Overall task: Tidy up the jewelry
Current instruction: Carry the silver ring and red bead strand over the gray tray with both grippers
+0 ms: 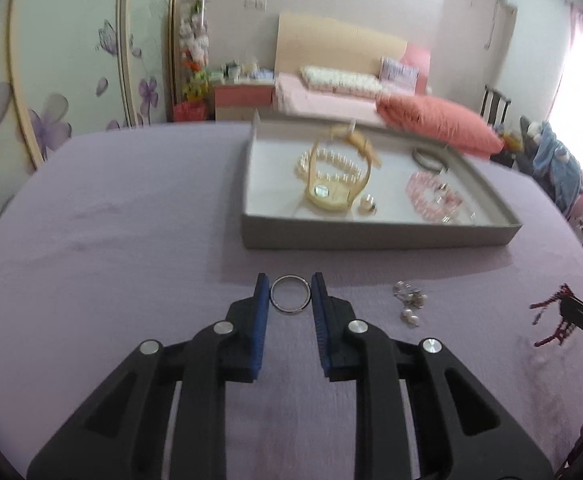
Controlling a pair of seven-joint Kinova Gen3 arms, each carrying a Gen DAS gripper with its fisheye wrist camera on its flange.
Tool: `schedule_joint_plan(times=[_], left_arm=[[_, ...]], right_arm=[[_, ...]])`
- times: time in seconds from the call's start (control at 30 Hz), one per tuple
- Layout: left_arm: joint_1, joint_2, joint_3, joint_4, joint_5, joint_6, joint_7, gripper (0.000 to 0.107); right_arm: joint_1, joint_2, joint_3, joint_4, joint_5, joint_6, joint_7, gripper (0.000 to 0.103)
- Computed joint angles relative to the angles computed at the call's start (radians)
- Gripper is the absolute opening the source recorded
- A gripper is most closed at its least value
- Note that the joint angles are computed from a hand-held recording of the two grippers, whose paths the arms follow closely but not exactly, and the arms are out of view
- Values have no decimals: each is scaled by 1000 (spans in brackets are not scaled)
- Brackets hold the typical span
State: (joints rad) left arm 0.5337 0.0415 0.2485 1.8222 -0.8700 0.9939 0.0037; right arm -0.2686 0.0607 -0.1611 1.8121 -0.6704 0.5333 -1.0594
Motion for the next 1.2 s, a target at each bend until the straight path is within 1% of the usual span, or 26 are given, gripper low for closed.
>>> schedule_joint_plan(times=[0.1, 0.2, 0.37, 0.47, 0.6, 0.77, 0.97, 1.13, 1.2], left_arm=[[32, -35, 31, 23, -62, 47, 74, 22], [44, -51, 61, 30, -96, 82, 111, 22], [78, -55, 108, 42, -163, 136, 186, 22], [102, -47, 124, 42, -191, 167, 212, 22], [118, -43, 121, 40, -199, 164, 214, 22], [126, -39, 113, 35, -210, 160, 214, 22], [127, -32, 105, 19, -244, 179, 211, 22], [141, -20, 106, 4, -329, 225, 228, 22], [146, -12, 103, -2, -365, 240, 232, 22]], right_arm=[[4, -12, -5, 13, -53, -16, 53, 9], [3, -26, -4, 28, -112, -29, 115, 9], [-8, -45, 7, 46, -189, -51, 197, 9], [-18, -48, 12, 46, -202, -62, 214, 9], [-27, -49, 16, 47, -216, -67, 225, 9], [-23, -58, 26, 57, -261, -69, 266, 9], [-44, -74, 26, 50, -312, -135, 310, 9], [-70, -69, 21, 25, -365, -219, 376, 9], [-78, -64, 17, 16, -407, -248, 427, 9]])
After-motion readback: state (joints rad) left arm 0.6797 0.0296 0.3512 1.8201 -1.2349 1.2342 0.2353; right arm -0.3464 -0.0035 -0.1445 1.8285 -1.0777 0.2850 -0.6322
